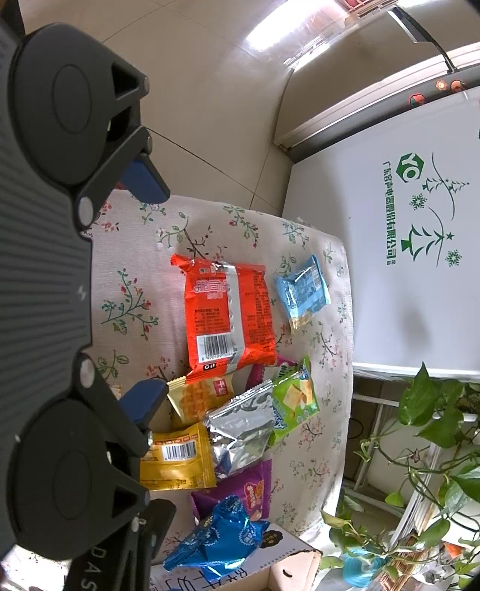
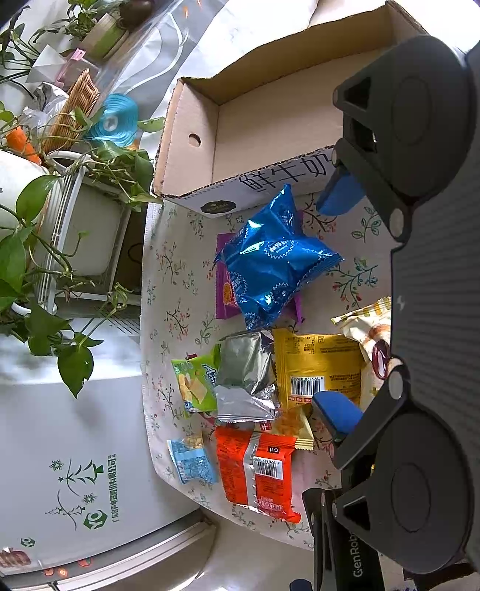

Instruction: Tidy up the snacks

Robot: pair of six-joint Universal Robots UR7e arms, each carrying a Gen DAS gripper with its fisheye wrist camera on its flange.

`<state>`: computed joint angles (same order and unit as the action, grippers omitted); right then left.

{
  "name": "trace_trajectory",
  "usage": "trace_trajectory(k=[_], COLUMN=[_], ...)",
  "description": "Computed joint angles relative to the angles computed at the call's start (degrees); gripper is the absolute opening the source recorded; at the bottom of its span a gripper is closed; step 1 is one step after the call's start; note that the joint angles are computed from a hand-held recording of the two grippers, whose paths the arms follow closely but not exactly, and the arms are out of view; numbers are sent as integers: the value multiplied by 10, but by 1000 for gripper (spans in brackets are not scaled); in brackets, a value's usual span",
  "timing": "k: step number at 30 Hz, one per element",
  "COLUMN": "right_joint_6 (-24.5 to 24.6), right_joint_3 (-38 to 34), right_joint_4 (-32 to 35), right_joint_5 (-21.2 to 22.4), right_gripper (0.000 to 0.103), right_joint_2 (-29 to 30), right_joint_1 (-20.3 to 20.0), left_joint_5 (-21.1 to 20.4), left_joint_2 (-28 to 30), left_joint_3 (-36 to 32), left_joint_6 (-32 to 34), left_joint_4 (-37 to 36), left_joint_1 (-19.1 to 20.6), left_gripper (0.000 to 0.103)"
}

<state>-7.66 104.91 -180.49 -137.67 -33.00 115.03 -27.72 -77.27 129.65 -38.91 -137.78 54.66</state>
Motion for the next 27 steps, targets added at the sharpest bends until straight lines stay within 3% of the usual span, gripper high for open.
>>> trace_trajectory(k=[27], right_joint_6=[-30], right_joint_3=[6], right_joint_4=[-19], right_joint_5=[3], right_gripper=[103], right_joint_2=[-2], right_joint_1=[1], left_joint_5=[4], left_joint_2=[-7], left_joint_3=[3], left_joint_6=[-28], left_joint_4=[31], left_joint_1=[-9], left_gripper=[99])
